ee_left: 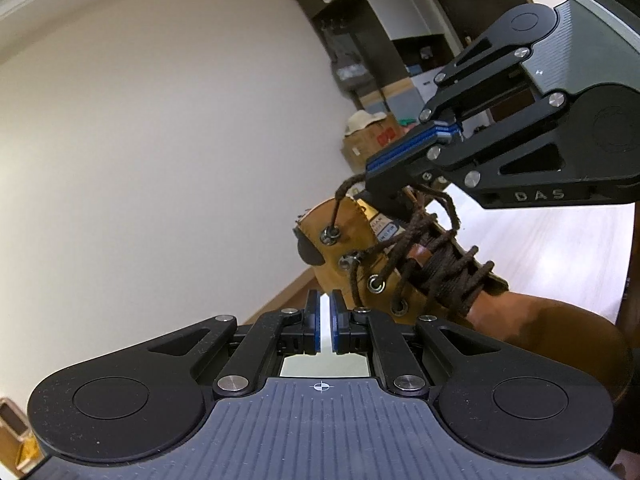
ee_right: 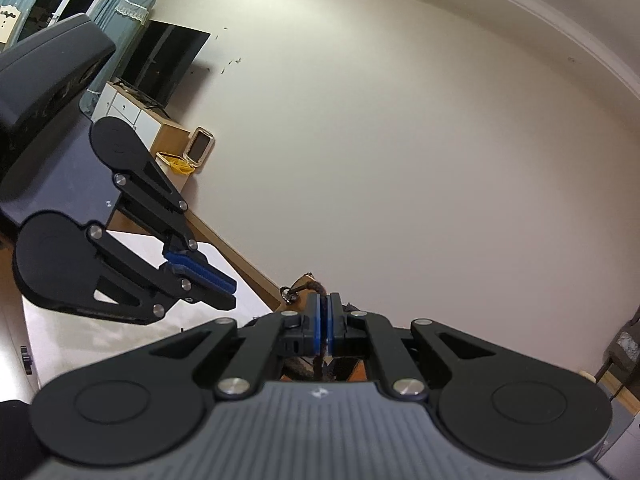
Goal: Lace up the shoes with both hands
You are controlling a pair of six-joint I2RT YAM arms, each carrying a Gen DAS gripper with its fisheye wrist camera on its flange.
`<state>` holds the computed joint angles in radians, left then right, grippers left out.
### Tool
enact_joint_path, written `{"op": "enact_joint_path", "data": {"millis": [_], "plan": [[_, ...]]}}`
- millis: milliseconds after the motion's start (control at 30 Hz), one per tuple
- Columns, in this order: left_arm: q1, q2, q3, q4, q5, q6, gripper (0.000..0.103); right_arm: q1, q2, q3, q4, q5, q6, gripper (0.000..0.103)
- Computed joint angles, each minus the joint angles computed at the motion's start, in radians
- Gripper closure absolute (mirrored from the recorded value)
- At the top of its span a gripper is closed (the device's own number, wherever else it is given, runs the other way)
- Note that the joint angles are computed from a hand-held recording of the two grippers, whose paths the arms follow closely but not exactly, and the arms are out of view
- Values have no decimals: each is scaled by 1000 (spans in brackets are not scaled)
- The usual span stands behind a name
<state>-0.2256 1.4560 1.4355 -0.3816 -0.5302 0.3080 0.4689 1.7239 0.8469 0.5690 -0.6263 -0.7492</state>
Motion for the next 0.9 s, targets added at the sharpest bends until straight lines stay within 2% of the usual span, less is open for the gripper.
{"op": "enact_joint_path", "data": {"millis": [333,567,900], "plan": [[-30,-51,-42,-5,-32,11,96,9,10,21,-103,-21,-73,99],[-28,-76,-44,-14,19,143,92,23,28,89,-192,7,-92,99],[-14,-99,-59,-54,103,202,91,12,25,120,-257,-19,-115,99]]}}
